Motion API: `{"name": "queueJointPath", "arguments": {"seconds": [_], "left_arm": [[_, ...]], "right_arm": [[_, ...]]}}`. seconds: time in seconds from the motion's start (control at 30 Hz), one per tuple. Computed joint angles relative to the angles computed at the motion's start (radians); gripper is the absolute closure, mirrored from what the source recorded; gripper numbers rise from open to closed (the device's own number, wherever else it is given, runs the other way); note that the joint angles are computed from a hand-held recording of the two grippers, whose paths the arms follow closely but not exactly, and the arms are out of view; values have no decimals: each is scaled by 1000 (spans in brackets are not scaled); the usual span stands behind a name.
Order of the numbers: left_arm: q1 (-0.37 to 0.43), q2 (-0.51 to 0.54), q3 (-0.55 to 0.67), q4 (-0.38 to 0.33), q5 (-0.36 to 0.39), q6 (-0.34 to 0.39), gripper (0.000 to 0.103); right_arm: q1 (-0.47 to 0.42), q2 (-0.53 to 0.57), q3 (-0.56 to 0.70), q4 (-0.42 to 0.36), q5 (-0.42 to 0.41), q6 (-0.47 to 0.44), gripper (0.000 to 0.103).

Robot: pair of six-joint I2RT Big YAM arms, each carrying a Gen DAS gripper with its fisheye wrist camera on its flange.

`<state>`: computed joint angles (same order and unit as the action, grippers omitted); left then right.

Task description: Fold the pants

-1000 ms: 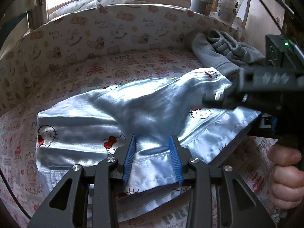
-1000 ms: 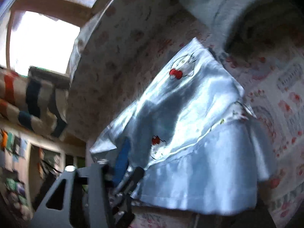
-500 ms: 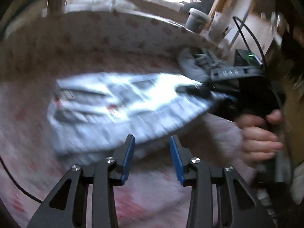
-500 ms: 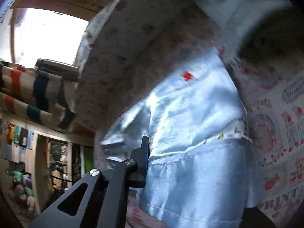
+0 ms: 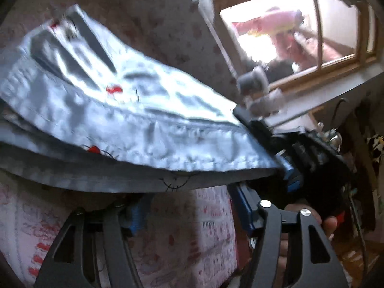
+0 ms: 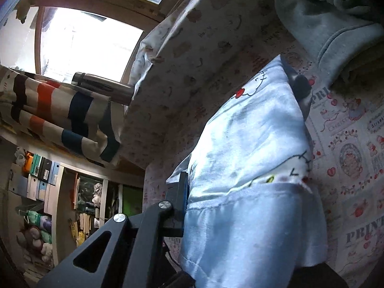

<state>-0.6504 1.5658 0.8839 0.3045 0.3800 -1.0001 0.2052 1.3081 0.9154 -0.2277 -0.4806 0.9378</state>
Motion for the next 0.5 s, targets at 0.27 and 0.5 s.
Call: {"name": "queueJointPath", "arguments": {"seconds": [0.27, 0.5], "left_arm": [[-26, -27, -113, 225, -253, -210, 36], [-44, -11, -114, 281, -351, -242, 30]], "right_arm": [[-12, 5, -21, 36, -32, 35, 96], [-33, 10, -36, 44, -53, 57, 96]]}}
